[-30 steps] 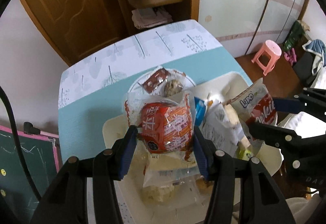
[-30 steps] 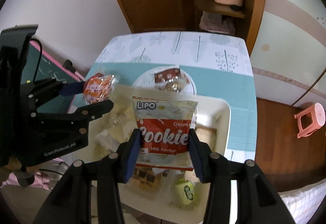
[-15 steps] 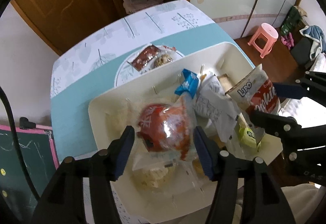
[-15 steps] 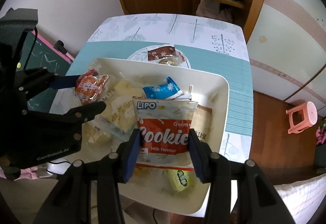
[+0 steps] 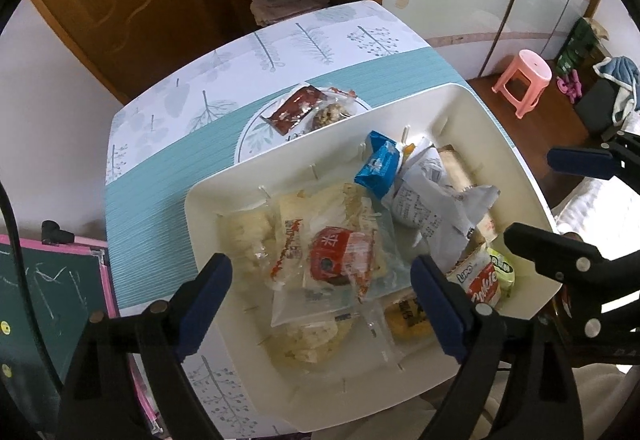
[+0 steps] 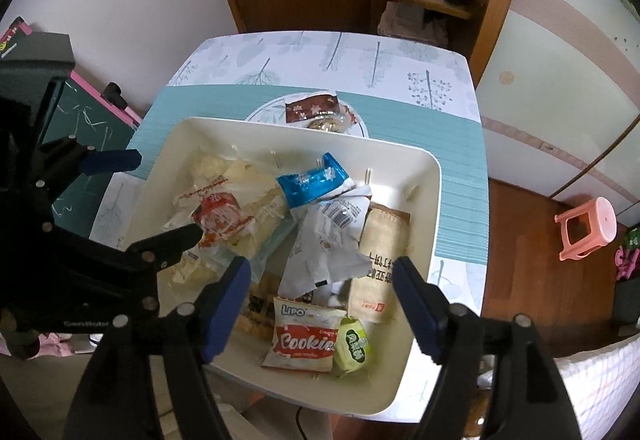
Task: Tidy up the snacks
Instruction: 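Lower the red packet into the tray with left tool while right tool drops Cookies packet, then move both open tools from the tray to the round plate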
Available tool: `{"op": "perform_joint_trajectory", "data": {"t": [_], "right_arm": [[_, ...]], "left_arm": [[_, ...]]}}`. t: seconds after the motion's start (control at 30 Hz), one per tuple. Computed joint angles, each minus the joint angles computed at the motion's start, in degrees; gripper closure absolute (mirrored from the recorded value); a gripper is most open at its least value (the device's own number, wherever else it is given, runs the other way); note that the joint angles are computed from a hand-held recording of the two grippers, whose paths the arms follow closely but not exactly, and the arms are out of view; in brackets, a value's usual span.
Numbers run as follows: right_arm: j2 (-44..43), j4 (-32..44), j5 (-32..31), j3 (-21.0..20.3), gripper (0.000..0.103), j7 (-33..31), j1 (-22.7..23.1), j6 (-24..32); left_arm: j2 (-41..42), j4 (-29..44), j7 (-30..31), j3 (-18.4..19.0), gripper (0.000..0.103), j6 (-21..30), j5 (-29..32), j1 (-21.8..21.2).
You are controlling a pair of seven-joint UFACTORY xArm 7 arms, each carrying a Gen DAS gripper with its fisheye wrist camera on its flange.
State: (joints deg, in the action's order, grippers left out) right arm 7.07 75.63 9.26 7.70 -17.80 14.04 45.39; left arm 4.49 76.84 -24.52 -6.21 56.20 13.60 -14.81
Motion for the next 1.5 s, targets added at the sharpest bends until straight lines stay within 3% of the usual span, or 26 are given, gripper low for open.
{"op": "perform_joint_trajectory", "data": {"t": [0.47,0.9,1.23,1.5], "right_arm": [[0.61,1.2,-0.53,0.14,0.029,0.99,0.4,0.14],[5.01,6.72,-0.51,0.37,0.029,3.8,0.86,1.49],[11.01,15.82,-1.38,0.08,0.029,6.55,0.9,2.71],[18.44,27.93,-4.34,-0.67,0.029,8.35,1.62,5.04]], "left_arm": [[-1.55,-1.97,-0.97,0.46,0.012,-1.98,-0.95,1.37],[0.07,0.11,-0.67,1.8,0.012,-2.91,-4.09,3.72],[3.56,5.57,0.93,3.11,0.012,-4.91,-4.13,5.44],[9.07,13.33,3.98,4.35,0.012,-6.55,-3.34,6.31]]}}
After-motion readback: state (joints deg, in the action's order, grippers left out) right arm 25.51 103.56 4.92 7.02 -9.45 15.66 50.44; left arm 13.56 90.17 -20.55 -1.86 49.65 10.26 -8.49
